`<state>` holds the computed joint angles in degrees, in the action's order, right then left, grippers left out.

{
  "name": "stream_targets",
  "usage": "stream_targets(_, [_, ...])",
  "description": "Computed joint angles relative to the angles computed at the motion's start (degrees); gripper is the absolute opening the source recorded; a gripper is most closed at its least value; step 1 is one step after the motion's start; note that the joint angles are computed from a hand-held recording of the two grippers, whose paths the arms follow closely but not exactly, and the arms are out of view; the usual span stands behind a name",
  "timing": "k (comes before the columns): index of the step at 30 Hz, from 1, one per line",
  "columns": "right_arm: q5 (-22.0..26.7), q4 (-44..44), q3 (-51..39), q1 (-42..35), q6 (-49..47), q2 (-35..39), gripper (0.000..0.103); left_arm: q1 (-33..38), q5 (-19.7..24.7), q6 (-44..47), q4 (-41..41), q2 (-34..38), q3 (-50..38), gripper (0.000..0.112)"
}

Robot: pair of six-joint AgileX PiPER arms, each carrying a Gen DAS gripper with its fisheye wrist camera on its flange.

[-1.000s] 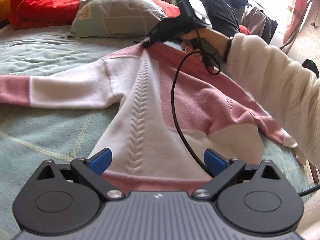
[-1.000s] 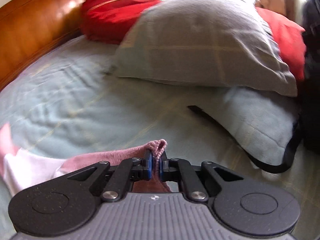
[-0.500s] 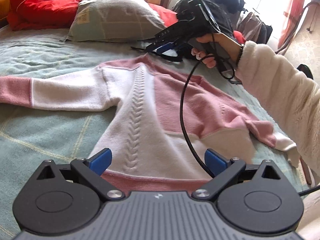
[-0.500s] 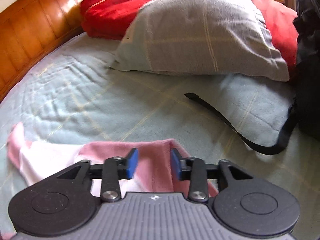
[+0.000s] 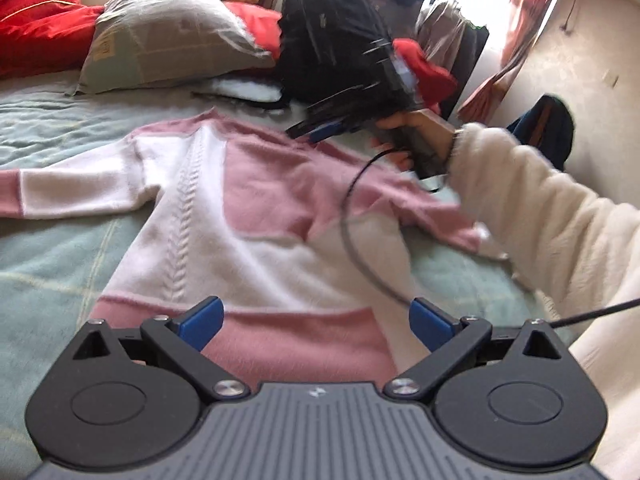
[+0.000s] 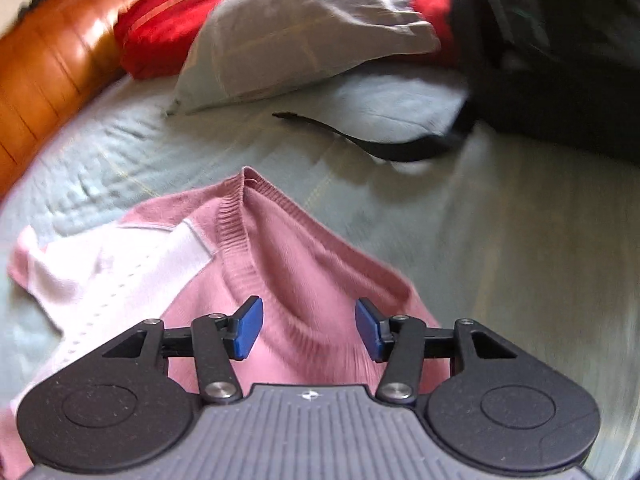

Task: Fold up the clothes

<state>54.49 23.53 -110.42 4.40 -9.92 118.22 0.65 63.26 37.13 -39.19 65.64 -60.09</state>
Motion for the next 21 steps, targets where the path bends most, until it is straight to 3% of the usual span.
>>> stream_targets(4, [-4.5, 10.9, 16.0, -4.4, -7.3, -9.9, 0.063, -2.3, -1.7, -3.1, 3.8, -0.6, 1.8, 0.099])
stream_targets(9, [-7.6, 14.7, 29.6, -7.6, -12.1, -19.0, 0.064, -5.3, -4.2, -5.9, 6.9, -0.4, 3.8, 0.099])
stream_targets(15, [-5.2, 25.3, 39.7, -15.1, -20.8, -22.9, 0.068, -9.4, -6.8, -7.7, 9.6, 0.2, 5.8, 0.099])
stream_targets(18, [-6.7, 27.3, 43.2, -16.4, -24.2, -24.2, 0.068, -11.3, -7.7, -8.5, 10.3, 1.0, 6.4, 0.099])
stream_targets(21, [-10.4, 24.9, 43.4, -16.4, -21.5, -24.2, 0.067, -13.1, -9.4, -10.6, 12.0, 1.9, 6.7, 0.099])
